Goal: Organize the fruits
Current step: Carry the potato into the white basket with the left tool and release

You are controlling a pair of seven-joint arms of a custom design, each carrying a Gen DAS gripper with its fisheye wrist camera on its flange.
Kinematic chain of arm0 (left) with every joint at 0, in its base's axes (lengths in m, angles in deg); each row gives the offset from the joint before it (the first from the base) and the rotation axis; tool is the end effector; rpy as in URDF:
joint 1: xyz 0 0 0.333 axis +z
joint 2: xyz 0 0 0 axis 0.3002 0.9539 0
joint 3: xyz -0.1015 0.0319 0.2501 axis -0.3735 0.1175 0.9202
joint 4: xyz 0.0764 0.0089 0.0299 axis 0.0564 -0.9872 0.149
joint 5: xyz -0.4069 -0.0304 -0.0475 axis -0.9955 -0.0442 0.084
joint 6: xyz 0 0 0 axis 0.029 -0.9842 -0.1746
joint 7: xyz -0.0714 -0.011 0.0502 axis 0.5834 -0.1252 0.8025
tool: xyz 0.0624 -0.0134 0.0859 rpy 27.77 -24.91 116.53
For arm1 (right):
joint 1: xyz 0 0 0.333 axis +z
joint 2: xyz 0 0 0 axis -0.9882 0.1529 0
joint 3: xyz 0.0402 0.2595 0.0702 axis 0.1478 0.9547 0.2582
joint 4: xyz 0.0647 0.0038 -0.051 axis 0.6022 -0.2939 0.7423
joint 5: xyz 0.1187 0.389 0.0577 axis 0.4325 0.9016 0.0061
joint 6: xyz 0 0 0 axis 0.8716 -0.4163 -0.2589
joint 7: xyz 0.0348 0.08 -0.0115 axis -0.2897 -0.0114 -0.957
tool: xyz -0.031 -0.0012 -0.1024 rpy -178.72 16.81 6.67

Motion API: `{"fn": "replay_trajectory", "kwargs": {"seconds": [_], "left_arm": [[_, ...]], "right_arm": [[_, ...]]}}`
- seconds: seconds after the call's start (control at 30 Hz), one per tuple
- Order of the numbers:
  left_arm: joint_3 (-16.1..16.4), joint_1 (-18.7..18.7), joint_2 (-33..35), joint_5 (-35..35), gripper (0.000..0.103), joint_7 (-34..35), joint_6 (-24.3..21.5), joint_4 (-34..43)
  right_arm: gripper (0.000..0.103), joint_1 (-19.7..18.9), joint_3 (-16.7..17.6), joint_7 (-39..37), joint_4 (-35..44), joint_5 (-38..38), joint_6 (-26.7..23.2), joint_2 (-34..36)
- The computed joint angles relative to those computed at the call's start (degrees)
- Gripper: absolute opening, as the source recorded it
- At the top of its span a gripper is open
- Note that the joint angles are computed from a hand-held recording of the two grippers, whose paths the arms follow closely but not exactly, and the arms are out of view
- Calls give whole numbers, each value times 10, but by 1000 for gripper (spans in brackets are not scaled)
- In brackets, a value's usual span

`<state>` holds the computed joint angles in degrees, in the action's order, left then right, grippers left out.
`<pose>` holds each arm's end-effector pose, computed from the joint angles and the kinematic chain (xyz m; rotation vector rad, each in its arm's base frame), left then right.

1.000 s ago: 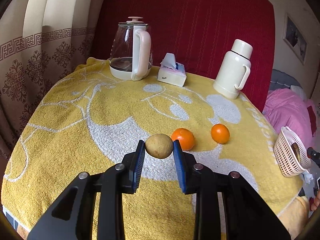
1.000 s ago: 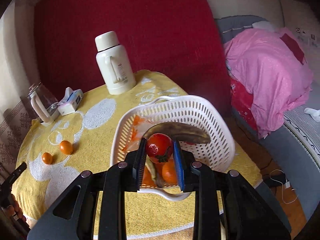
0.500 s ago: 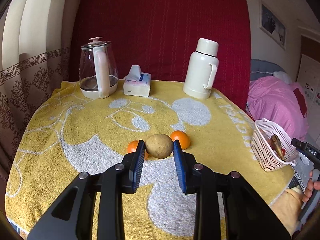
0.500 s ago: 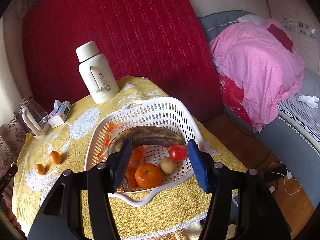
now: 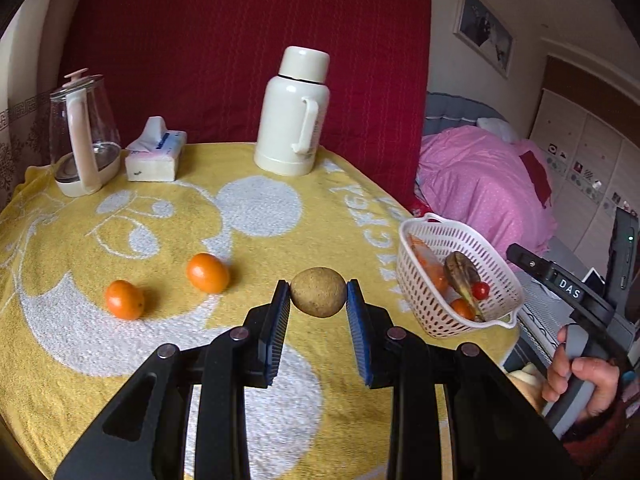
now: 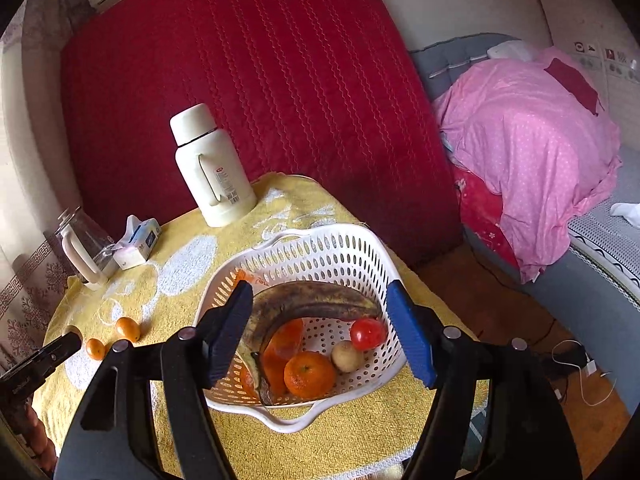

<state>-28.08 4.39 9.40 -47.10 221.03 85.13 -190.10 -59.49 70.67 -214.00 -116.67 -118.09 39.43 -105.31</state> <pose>0.5211 -0.1701 0.4864 -1.0610 2.4096 -1.4030 0.3630 0.2858 0.4848 -0.8216 2.1241 -1.0002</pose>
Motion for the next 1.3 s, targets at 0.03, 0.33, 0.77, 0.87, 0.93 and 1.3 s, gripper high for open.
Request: {"fn": "replay_trajectory", "kwargs": {"seconds": [0.03, 0.33, 0.77, 0.87, 0.93, 1.3], "left_arm": [[-2, -3, -1, 1, 29, 1, -10, 1], [-24, -30, 17, 9, 29, 17, -67, 27], [-47, -47, 41, 7, 88, 46, -62, 41], [-49, -46, 44, 15, 88, 37, -37, 42], [-51, -47, 46, 11, 91, 40, -6, 40], [-44, -42, 60, 39, 98, -5, 102, 50]], "right_arm": [[71, 0, -1, 1, -2, -1, 2, -2], [71, -8, -4, -6, -16, -1, 7, -25], [71, -20, 0, -6, -31, -1, 28, -42], [71, -22, 0, -3, -32, 2, 30, -42], [71, -22, 0, -4, -31, 2, 34, -41], [71, -22, 5, -15, 9, -25, 65, 6]]}}
